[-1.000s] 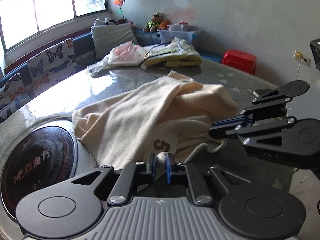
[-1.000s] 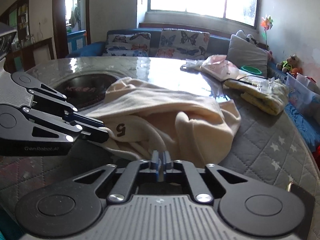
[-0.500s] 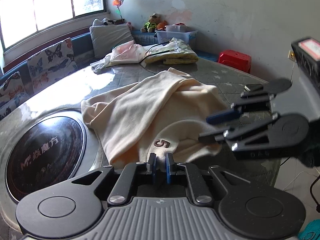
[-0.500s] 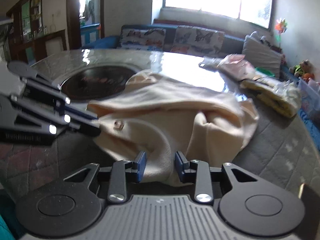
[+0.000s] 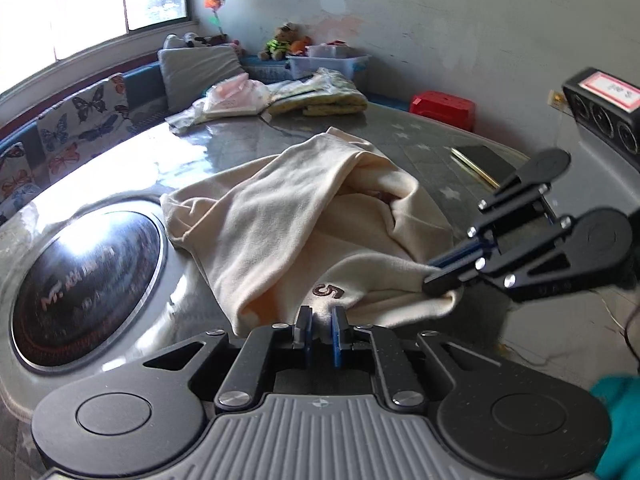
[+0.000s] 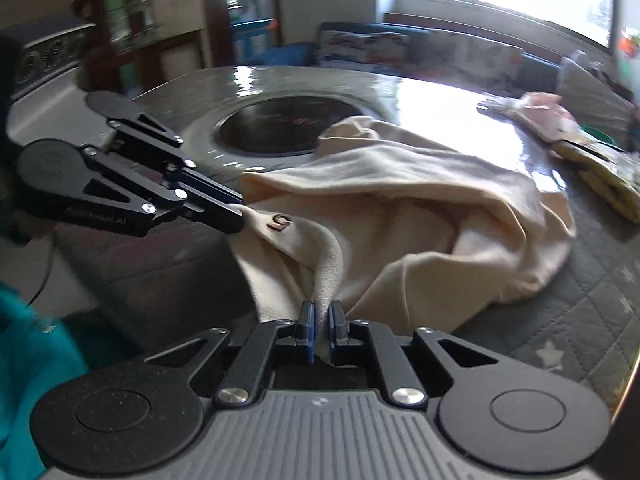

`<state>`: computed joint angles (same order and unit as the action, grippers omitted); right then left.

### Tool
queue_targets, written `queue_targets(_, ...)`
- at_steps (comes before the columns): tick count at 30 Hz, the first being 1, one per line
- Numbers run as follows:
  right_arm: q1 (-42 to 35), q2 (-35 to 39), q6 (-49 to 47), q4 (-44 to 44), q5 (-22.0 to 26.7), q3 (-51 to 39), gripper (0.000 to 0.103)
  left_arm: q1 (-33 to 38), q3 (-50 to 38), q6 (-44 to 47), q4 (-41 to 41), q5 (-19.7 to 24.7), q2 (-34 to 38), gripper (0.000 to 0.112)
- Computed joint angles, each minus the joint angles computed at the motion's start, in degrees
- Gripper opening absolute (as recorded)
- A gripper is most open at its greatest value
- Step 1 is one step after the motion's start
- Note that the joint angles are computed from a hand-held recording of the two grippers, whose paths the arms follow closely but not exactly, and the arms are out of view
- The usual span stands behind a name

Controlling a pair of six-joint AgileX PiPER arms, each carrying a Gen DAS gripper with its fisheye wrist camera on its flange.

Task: Fold clothes

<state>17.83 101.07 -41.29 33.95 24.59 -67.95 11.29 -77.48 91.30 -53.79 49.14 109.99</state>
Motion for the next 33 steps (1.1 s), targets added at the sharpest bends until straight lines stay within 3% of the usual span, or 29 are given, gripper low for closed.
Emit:
queue_targets(4,-0.88,-1.1,-2.23,1.95,5.88,-0.23,0.019,1.83,1.7,2.13,2.12,2.72,-1.38,0.012)
queue_targets(7,-2.45,-3.0,-3.97,5.38,5.69,0.44,0.02,2.6,0.96,2.69,1.12,4.24,-1.78,0.016)
queue_targets(9,-3.39,-3.84,-4.71,7.12,4.43,0.58,0.021,2.65,-0.17,3.03,-0.92,4.79,-1.76,0.017)
queue_targets(11,-4.03,-4.33,-2.24,6.22,0.69,0.19,0.028,1.87,-1.05,3.26,-3.5,3.56,-1.58,0.03)
queue_targets(14,-4.21,-2.92,10.42,-4.14,-4.65,-1.11,0.036,-0.23,-3.15,0.02,-6.61,-2.3,0.04,0.046)
queue_targets(18,-5.62,0.55,30.86,-20.77,-7.21,-3.73,0.038,-3.71,-13.27,-18.33,-0.69,-11.54,6.61,0.052)
queue_targets(20,-6.59,1.8,34.16,-22.2,-8.11,-3.61,0.038,-4.62,-21.21,-29.78,4.56,-13.4,11.9,0.052)
queue_targets(23,-8.09,3.44,33.1,-18.88,-9.06,-3.48,0.038,-5.05,-37.45,-46.91,14.58,-7.39,20.93,0.054)
queue_targets(26,-8.42,4.72,30.87,-16.46,-9.89,-3.51,0.038,-5.9,-49.25,-54.37,19.94,-1.67,27.9,0.058)
queue_targets(28,-8.43,5.85,30.1,-15.4,-10.02,-4.21,0.038,-6.55,-55.52,-57.37,22.58,1.76,31.72,0.055)
queue_targets(30,-7.86,6.43,31.13,-16.8,-9.89,-4.88,0.038,-6.59,-56.53,-55.94,21.54,3.15,32.69,0.025)
queue_targets(32,-7.5,6.95,30.64,-16.63,-9.26,-5.68,0.038,-6.53,-49.93,-51.06,18.86,-0.83,29.76,0.011)
queue_targets(33,-7.39,7.36,29.38,-15.52,-8.72,-6.28,0.038,-6.22,-47.52,-48.92,17.57,-2.33,28.58,0.011)
